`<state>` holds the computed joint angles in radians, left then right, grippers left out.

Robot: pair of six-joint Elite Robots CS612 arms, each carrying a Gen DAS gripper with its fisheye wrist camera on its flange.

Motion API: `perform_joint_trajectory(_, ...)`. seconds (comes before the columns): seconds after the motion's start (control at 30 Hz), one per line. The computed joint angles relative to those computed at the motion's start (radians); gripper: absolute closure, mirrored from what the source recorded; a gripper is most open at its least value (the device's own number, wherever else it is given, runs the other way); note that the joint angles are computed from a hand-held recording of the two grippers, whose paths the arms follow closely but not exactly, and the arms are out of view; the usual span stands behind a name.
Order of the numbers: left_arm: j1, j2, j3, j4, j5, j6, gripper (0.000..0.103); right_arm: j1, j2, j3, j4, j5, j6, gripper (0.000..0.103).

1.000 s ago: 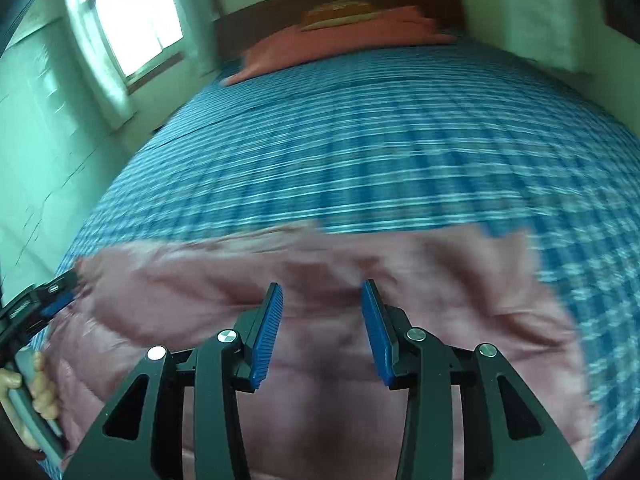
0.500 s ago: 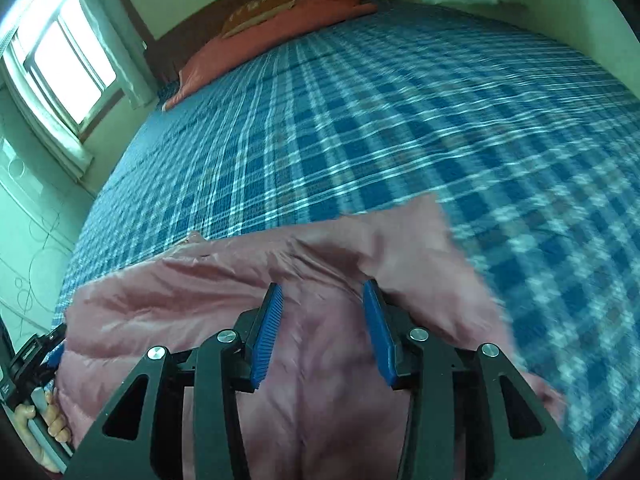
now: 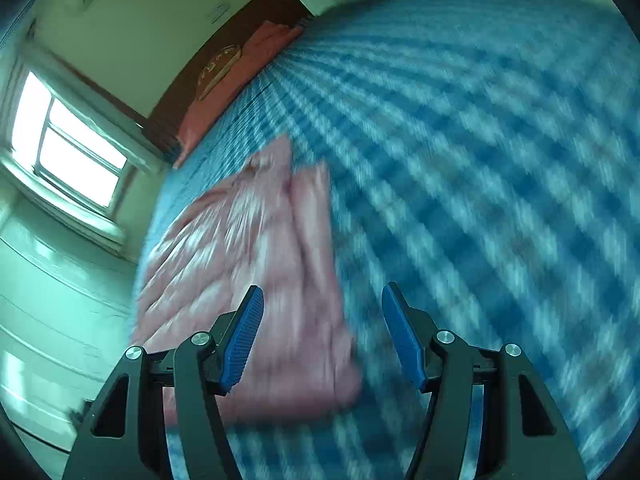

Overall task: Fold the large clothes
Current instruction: 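Grasp the folded jacket edge with both grippers and fold it over again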

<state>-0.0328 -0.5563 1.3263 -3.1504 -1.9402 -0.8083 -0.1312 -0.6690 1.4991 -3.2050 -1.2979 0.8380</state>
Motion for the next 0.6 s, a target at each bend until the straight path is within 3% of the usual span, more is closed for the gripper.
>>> perform_joint_trajectory(0.07, -0.003, 0.005, 0.027, -0.067, -0.048, -0.049, 0.023, 0.006, 0.014, 0.01, -0.044, 0.057, 0.048, 0.042)
perform_joint_trajectory(0.13, -0.011, 0.017, 0.021, -0.077, -0.063, -0.051, 0.023, 0.018, 0.036, -0.016, -0.049, 0.075, 0.067, 0.042)
perform_joint_trajectory(0.23, -0.02, 0.044, -0.013, -0.068, -0.058, -0.095, 0.023, 0.029, 0.058, -0.042, -0.065, 0.024, 0.098, 0.042)
perform_joint_trajectory(0.37, -0.033, 0.058, -0.042, -0.078, 0.009, -0.148, 0.025, 0.031, 0.094, -0.09, -0.101, 0.002, 0.177, 0.042)
perform_joint_trajectory(0.4, -0.037, 0.06, -0.05, -0.071, 0.029, -0.152, 0.029, 0.033, 0.099, -0.101, -0.099, -0.004, 0.182, 0.044)
perform_joint_trajectory(0.43, -0.039, 0.063, -0.061, -0.057, 0.039, -0.148, 0.047, 0.034, 0.101, -0.108, -0.093, -0.011, 0.186, 0.054)
perform_joint_trajectory(0.5, -0.041, 0.073, -0.093, -0.005, 0.035, -0.128, 0.072, 0.03, 0.125, -0.146, -0.099, 0.017, 0.215, 0.07)
perform_joint_trajectory(0.53, -0.04, 0.08, -0.105, -0.007, 0.029, -0.134, 0.08, 0.03, 0.126, -0.144, -0.11, 0.021, 0.222, 0.077)
perform_joint_trajectory(0.6, -0.039, 0.082, -0.115, -0.007, 0.026, -0.124, 0.087, 0.028, 0.126, -0.141, -0.134, 0.025, 0.217, 0.083)
